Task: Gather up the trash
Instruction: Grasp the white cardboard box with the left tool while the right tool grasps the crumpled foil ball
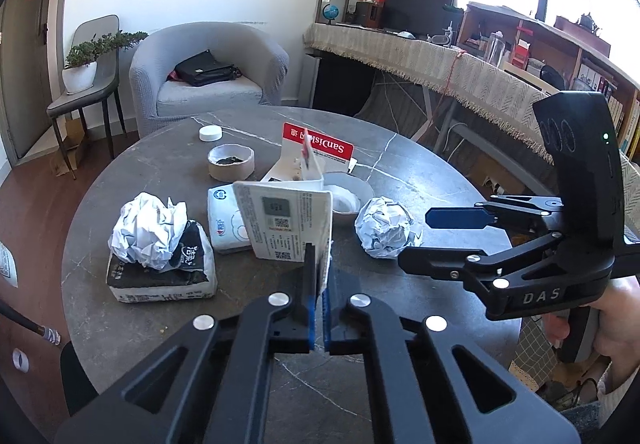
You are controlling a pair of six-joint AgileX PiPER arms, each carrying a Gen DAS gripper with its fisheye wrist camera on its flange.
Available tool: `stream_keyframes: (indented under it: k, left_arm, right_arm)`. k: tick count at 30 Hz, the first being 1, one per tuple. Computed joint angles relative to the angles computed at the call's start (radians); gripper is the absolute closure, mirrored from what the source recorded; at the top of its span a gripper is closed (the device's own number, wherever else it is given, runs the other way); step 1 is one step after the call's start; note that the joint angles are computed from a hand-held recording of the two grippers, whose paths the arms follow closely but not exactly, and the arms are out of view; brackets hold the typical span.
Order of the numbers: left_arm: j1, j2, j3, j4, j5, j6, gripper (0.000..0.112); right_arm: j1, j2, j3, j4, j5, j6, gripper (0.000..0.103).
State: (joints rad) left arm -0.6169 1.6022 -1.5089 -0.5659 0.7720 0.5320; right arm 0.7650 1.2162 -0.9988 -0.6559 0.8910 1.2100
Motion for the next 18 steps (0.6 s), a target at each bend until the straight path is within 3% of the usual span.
stream_keyframes:
  k: [18]
  left_arm:
    - [0.112,-0.097,0.017,-0.262,0.059,0.198,0.111]
  right_arm:
    - [-0.025,0.107,-0.062,-0.022,0.026,0.023,0.041]
